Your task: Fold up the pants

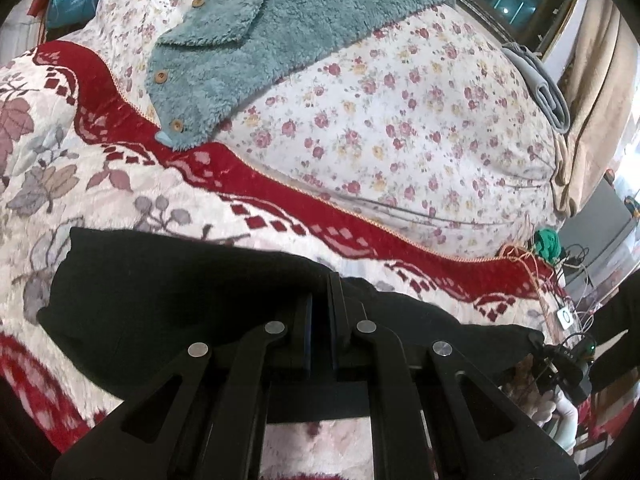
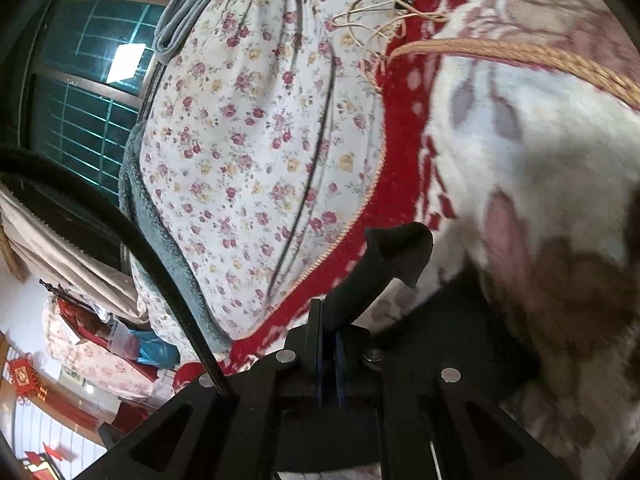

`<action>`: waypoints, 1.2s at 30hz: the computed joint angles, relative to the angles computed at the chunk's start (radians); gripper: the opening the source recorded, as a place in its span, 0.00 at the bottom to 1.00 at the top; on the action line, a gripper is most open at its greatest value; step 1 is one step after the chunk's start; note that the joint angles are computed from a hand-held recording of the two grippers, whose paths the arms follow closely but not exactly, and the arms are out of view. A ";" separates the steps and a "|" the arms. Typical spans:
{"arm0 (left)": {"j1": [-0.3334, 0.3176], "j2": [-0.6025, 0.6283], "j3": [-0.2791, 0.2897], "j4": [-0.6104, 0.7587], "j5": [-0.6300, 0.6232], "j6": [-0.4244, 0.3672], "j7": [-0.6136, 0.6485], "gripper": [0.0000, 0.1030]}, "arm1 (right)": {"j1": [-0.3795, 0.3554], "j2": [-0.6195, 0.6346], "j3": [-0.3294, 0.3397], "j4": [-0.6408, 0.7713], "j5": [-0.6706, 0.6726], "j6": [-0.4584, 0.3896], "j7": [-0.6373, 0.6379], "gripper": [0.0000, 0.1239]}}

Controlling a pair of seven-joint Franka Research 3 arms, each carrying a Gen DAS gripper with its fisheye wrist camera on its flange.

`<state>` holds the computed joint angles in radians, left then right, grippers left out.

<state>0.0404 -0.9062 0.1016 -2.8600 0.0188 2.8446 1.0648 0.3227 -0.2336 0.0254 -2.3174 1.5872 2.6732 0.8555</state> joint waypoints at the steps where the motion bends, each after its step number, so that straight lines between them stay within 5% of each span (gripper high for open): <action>1: 0.003 -0.010 -0.006 -0.010 0.000 0.001 -0.005 0.05 | 0.000 -0.004 -0.001 -0.011 -0.001 -0.002 0.003 0.04; 9: 0.024 -0.092 -0.061 -0.095 0.028 -0.023 -0.046 0.05 | -0.005 -0.001 0.005 -0.073 -0.064 0.013 0.077 0.04; 13: 0.024 -0.108 -0.060 -0.124 0.033 -0.039 -0.067 0.05 | -0.001 0.015 0.019 -0.082 -0.195 0.049 0.164 0.04; 24: 0.036 -0.104 -0.065 -0.147 0.042 -0.027 -0.082 0.05 | 0.030 -0.015 0.013 -0.115 -0.238 0.097 0.187 0.04; 36: 0.023 -0.072 -0.031 -0.164 0.037 -0.027 -0.081 0.06 | 0.015 -0.061 0.063 -0.178 -0.772 0.209 0.598 0.17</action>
<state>0.0636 -0.9778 0.0708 -3.0239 0.0559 2.8173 0.9840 0.3379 -0.2945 0.0886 -2.4950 0.8154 2.8824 1.4540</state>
